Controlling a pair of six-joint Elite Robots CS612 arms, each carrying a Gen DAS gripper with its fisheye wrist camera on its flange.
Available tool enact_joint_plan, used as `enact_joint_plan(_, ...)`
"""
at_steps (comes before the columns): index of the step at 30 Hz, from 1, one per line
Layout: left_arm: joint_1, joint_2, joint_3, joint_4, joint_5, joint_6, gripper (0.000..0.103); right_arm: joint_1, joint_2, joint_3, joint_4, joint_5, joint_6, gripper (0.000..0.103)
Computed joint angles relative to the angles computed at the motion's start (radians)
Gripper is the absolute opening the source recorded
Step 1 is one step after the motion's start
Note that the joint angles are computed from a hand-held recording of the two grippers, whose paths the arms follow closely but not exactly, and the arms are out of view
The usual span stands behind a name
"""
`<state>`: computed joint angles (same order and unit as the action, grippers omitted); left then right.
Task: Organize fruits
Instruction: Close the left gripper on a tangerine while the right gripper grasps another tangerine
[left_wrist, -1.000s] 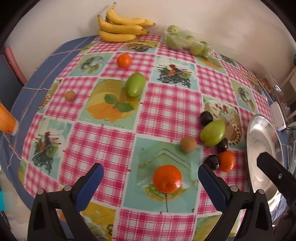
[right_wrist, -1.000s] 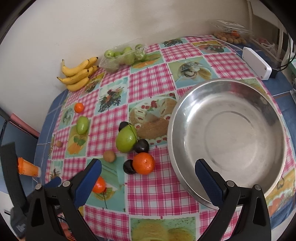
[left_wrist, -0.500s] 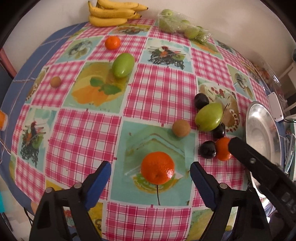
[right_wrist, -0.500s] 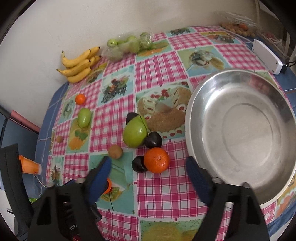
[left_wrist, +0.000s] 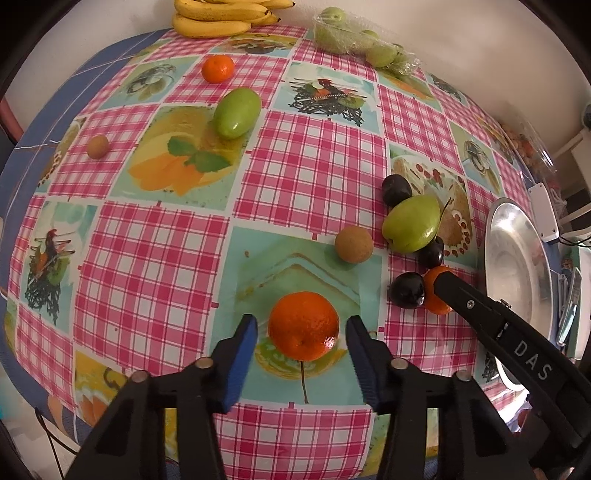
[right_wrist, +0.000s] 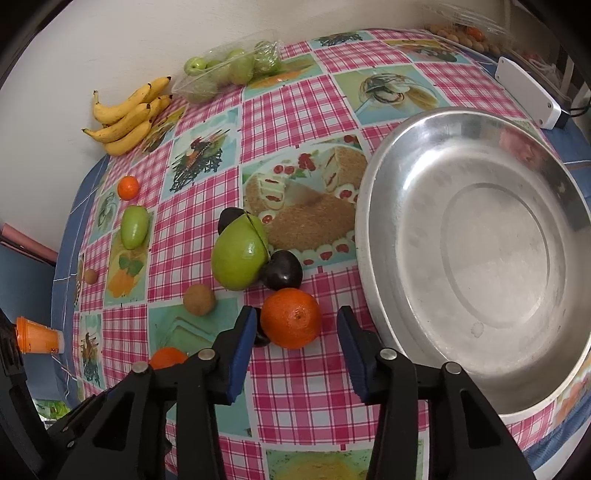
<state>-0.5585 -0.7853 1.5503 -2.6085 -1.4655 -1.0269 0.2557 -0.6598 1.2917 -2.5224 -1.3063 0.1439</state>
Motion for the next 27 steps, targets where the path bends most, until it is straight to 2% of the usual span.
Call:
enact_joint_plan(3,0.002,0.0,0.003,-0.012,-0.011,-0.007,0.043,0.001,0.002,-0.003,0.006,0.001,0.003,0.041)
enact_joint_plan(16,0.003,-0.007,0.016,-0.033,-0.015,-0.033,0.042,0.002,0.015,-0.018,0.029,0.011,0.01,0.041)
enact_joint_plan(27,-0.004,-0.023,0.035,-0.058,0.033,-0.047,0.042,-0.003,0.007,-0.006,0.004,0.027,0.014,0.038)
